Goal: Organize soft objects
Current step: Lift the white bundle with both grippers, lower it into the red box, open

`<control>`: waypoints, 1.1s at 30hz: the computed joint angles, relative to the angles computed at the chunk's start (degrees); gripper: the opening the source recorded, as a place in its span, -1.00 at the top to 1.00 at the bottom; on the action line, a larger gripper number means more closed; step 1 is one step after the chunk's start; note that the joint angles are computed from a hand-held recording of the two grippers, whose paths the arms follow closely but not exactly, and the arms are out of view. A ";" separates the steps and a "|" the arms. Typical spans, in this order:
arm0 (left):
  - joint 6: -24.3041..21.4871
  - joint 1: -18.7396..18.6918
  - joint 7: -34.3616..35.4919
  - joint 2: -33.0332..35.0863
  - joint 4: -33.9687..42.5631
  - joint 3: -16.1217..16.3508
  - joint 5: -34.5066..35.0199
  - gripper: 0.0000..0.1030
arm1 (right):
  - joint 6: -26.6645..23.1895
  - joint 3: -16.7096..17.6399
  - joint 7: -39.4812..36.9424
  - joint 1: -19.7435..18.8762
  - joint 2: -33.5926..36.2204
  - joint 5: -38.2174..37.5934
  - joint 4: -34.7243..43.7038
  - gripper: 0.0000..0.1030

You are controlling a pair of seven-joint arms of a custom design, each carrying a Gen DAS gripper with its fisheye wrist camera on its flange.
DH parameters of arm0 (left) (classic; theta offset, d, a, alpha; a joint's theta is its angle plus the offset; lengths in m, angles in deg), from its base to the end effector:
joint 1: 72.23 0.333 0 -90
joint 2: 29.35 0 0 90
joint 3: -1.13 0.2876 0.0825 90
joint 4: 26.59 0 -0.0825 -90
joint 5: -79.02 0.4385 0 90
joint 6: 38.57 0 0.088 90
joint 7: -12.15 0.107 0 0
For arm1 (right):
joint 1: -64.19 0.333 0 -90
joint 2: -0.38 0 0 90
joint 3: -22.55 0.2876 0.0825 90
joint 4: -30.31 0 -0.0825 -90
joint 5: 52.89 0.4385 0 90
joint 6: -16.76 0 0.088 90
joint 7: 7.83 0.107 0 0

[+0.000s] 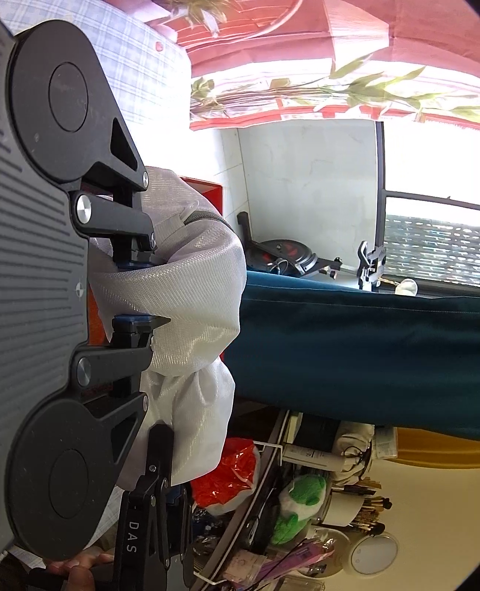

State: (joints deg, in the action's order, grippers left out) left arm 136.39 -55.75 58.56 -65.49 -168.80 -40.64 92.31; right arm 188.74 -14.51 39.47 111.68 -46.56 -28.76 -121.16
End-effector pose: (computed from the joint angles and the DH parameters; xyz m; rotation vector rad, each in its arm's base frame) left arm 0.4430 -0.2627 0.5243 -1.5249 1.5845 -1.0620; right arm 0.4626 0.0428 0.5100 -1.6980 1.0809 -0.4692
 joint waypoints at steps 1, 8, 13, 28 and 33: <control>0.17 1.00 0.32 0.86 0.94 -0.34 0.50 0.56 | -0.14 -0.66 -0.26 0.84 0.82 0.10 1.11 0.48; 0.88 6.32 1.58 9.17 7.73 -1.02 3.41 0.56 | -0.46 -7.27 -4.34 10.14 9.50 4.67 11.58 0.48; -1.75 10.39 -0.01 17.01 13.84 -2.87 8.88 0.56 | -3.31 -13.10 -7.93 16.89 18.05 10.46 19.78 0.48; -13.14 1.40 1.59 38.88 28.80 6.24 18.50 0.54 | -17.83 -19.32 -11.84 18.61 49.21 28.50 37.70 0.45; -14.96 -2.45 0.75 40.05 30.03 10.08 21.55 0.20 | -12.45 -15.65 -8.70 16.38 51.07 25.21 37.59 0.21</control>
